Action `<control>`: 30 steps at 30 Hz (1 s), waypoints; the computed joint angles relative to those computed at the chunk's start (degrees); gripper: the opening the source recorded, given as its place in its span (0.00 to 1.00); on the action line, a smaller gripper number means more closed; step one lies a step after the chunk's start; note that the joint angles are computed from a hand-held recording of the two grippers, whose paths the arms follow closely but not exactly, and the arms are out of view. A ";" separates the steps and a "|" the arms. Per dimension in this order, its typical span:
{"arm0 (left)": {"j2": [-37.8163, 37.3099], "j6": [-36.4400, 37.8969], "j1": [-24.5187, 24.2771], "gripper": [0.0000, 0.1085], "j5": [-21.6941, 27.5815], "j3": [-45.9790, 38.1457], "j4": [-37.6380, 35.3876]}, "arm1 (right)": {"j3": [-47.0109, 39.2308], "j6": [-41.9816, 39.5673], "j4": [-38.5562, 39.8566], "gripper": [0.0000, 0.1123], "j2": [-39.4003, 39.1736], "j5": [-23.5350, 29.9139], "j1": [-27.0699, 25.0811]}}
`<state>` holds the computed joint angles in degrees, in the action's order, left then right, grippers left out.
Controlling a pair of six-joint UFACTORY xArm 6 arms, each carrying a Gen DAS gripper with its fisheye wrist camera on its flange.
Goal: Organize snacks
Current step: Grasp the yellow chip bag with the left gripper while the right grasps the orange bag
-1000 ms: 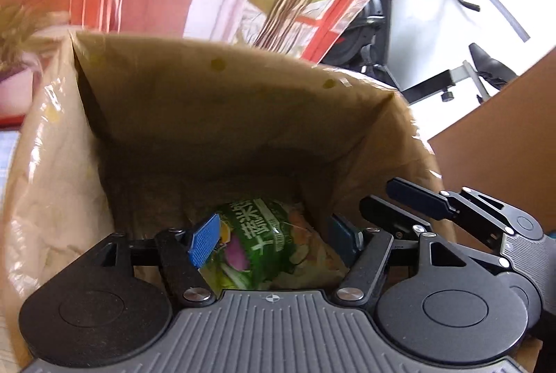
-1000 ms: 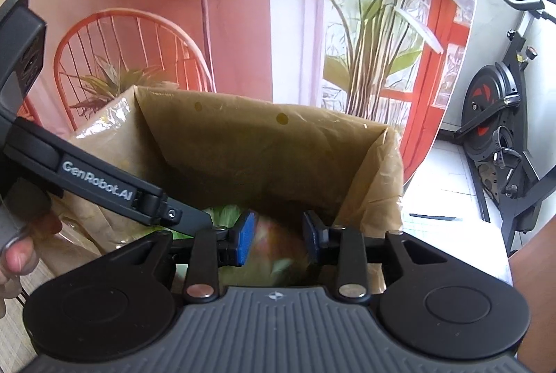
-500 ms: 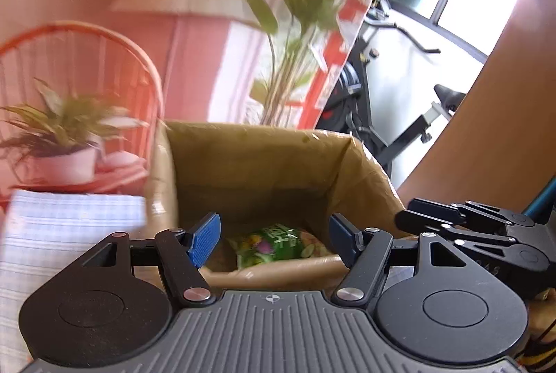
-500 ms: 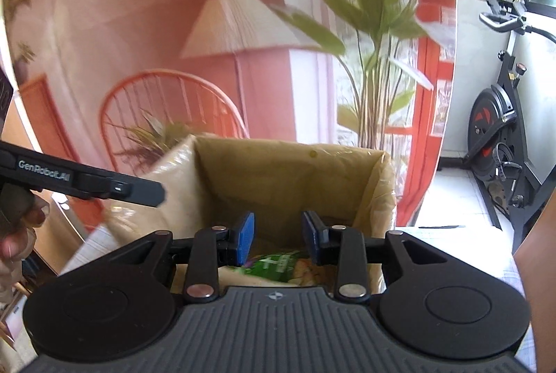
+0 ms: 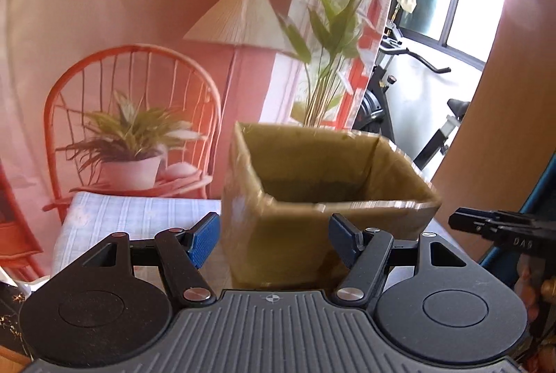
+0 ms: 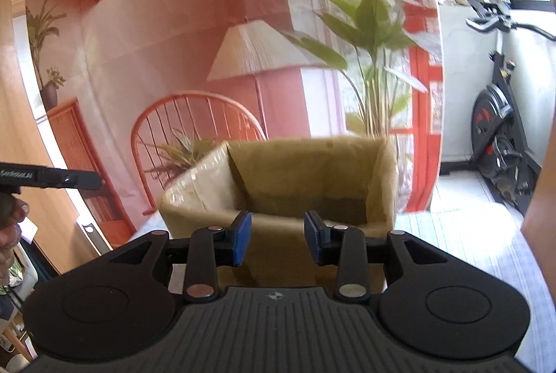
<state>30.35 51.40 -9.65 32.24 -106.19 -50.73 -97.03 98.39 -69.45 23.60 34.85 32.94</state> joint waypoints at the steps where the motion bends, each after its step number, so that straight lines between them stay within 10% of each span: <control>1: -1.00 2.89 -0.02 0.66 -1.90 2.35 -1.73 | 0.81 1.34 -0.46 0.33 -0.02 0.04 0.24; 10: -3.36 5.42 -1.03 0.66 -5.93 15.24 -4.18 | 5.98 8.03 1.76 0.33 1.46 0.10 1.69; 30: -5.62 8.53 1.43 0.71 11.21 22.67 2.75 | 8.54 9.53 4.42 0.52 2.44 0.41 3.41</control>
<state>24.72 59.93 -8.21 43.45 -83.52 -47.97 -88.48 107.92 -65.02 26.05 35.26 36.35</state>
